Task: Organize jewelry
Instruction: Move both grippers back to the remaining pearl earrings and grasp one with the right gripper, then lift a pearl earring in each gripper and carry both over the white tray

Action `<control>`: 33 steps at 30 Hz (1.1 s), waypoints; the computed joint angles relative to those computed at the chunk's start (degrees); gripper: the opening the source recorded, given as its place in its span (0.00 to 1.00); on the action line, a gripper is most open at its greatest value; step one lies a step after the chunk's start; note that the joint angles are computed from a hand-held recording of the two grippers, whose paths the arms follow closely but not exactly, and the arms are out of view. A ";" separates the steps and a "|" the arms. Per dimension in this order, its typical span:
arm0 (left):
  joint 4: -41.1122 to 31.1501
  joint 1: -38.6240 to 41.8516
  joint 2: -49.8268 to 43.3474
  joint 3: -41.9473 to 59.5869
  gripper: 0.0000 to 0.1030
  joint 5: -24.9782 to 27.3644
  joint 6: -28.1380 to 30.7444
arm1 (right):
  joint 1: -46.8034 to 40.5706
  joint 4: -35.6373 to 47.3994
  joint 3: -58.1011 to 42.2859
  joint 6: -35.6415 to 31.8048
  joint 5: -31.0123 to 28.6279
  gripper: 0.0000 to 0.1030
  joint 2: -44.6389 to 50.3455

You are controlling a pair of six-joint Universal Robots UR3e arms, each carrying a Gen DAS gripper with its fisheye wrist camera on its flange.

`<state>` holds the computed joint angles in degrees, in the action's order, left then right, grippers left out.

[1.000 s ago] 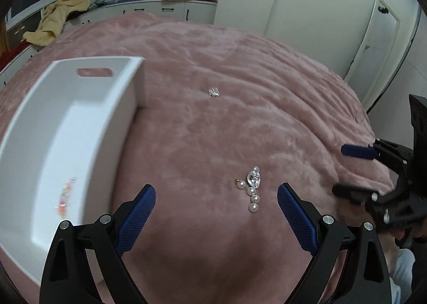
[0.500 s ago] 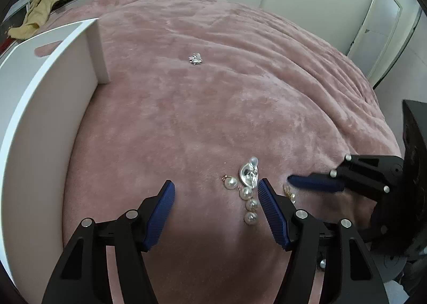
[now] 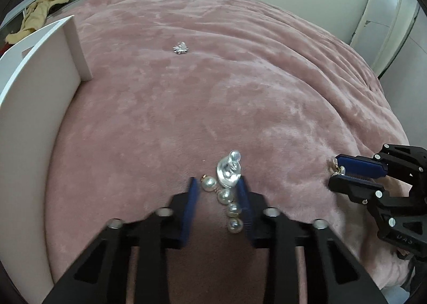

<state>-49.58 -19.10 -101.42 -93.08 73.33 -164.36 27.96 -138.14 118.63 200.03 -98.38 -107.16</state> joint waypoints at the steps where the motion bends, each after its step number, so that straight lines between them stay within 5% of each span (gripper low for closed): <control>1: -0.23 0.08 0.38 -0.15 0.20 0.11 0.33 | 0.37 0.17 -0.37 0.15 -0.31 0.20 0.28; 21: -8.44 3.15 9.01 4.53 0.16 -2.03 3.24 | 5.94 11.06 -9.99 4.05 -7.36 0.20 -2.21; 33: -16.74 11.44 13.56 10.29 0.16 -4.53 7.99 | 8.59 15.02 -27.65 1.65 -9.49 0.20 8.60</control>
